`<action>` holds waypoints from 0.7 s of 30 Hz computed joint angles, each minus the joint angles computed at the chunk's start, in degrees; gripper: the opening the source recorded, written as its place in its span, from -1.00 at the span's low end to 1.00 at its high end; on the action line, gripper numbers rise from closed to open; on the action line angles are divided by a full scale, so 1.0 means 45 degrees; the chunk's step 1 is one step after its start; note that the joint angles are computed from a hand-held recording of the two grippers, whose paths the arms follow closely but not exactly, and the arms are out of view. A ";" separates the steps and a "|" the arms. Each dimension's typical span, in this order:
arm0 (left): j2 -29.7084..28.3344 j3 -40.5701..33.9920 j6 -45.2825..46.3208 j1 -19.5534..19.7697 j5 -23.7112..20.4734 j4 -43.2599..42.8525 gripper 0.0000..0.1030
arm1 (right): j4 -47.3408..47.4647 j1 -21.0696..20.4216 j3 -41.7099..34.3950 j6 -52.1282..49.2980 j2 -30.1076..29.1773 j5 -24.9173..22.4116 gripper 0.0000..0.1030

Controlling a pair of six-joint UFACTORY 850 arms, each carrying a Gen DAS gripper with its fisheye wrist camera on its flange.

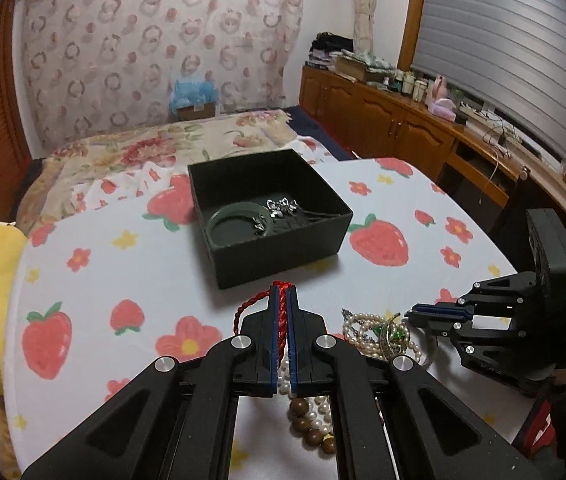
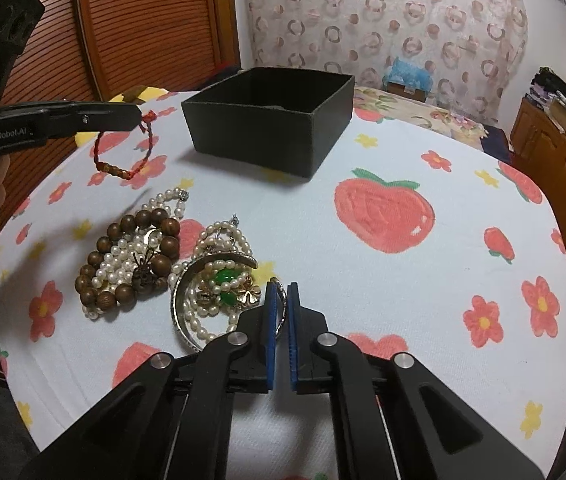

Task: Organize jewelry
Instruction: 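Grasp the red string bracelet with the left tool while the right tool reaches the silver bangle, then drop the silver bangle into the box with the right tool while the left holds the bracelet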

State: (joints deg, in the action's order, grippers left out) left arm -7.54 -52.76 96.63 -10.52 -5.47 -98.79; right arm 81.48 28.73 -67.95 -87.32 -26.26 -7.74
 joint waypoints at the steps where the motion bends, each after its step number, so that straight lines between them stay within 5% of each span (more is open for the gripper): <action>1: 0.0055 0.0027 0.0337 0.0028 -0.0003 -0.0353 -0.95 | 0.0404 0.0030 0.0020 -0.0468 0.0022 0.0070 -0.89; 12: 0.0176 0.0176 0.3896 0.0054 0.0026 -0.4044 -0.95 | 0.4930 0.0174 0.0143 -0.5245 0.0591 0.0417 -0.89; 17: 0.0259 0.0129 0.4854 0.0079 0.0114 -0.4990 -0.95 | 0.5088 0.0223 -0.0425 -0.5455 0.0463 0.0527 -0.89; 21: 0.0256 -0.0028 0.5348 0.0120 0.0225 -0.5476 -0.95 | 0.3029 0.0266 -0.1319 -0.3358 0.0042 0.0655 -0.89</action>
